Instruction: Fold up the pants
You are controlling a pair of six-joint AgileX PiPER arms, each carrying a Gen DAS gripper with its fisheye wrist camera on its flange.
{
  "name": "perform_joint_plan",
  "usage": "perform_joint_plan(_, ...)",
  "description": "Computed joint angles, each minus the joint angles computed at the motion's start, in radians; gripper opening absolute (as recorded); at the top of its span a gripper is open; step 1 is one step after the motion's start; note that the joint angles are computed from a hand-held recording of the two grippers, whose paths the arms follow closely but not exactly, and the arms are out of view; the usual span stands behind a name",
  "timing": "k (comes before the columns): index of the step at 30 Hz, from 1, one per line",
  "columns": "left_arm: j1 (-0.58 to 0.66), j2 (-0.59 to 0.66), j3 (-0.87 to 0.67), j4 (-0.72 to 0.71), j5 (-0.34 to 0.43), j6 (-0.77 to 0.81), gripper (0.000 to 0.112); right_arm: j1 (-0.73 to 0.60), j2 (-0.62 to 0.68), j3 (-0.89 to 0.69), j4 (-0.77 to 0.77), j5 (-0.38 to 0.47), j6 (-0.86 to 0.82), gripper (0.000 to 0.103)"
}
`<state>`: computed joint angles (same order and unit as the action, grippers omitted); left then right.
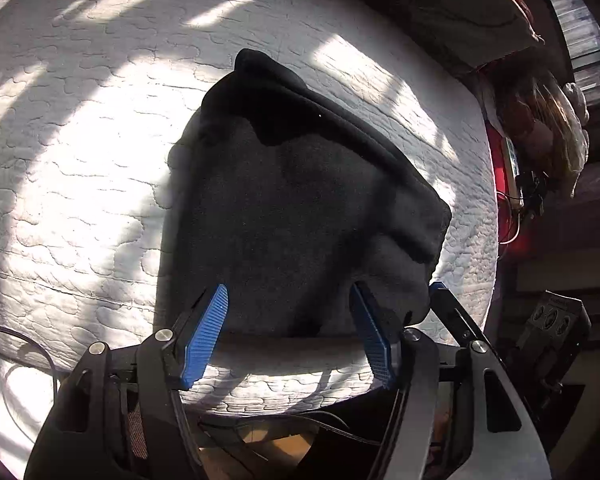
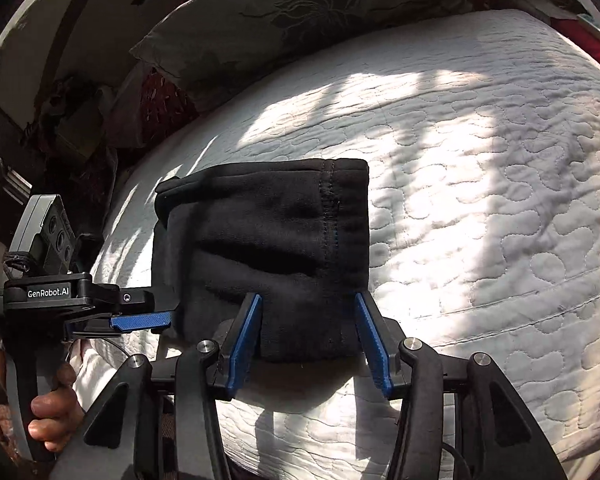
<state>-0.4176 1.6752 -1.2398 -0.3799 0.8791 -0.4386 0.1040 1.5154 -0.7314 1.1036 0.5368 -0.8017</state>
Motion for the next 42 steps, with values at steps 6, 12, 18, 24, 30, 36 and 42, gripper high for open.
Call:
perform_joint_plan(6, 0.103, -0.098, 0.074, 0.038, -0.019, -0.025, 0.063, -0.198, -0.082, 0.008, 0.047, 0.195, -0.011, 0.072)
perform_joint_plan(12, 0.098, -0.107, 0.146, 0.162, -0.042, -0.15, 0.063, -0.248, -0.021, 0.008, 0.029, 0.204, 0.047, 0.072)
perform_joint_plan(18, 0.059, -0.127, 0.178, 0.242, -0.068, -0.225, 0.063, -0.212, -0.005, 0.009, 0.013, 0.208, 0.085, 0.072)
perform_joint_plan(24, 0.012, -0.135, 0.17, 0.352, -0.062, -0.303, 0.063, -0.202, 0.008, -0.016, -0.033, 0.208, 0.151, 0.076)
perform_joint_plan(30, -0.046, -0.132, 0.163, 0.523, -0.05, -0.426, 0.065, -0.199, 0.034, -0.037, -0.056, 0.202, 0.196, 0.077)
perform_joint_plan(36, -0.082, -0.105, 0.159, 0.731, -0.01, -0.565, 0.082, -0.146, 0.047, -0.074, -0.165, 0.151, 0.315, 0.081)
perform_joint_plan(42, 0.058, -0.095, 0.124, 0.461, -0.055, -0.253, 0.082, -0.146, 0.067, -0.118, -0.182, 0.168, 0.344, 0.084)
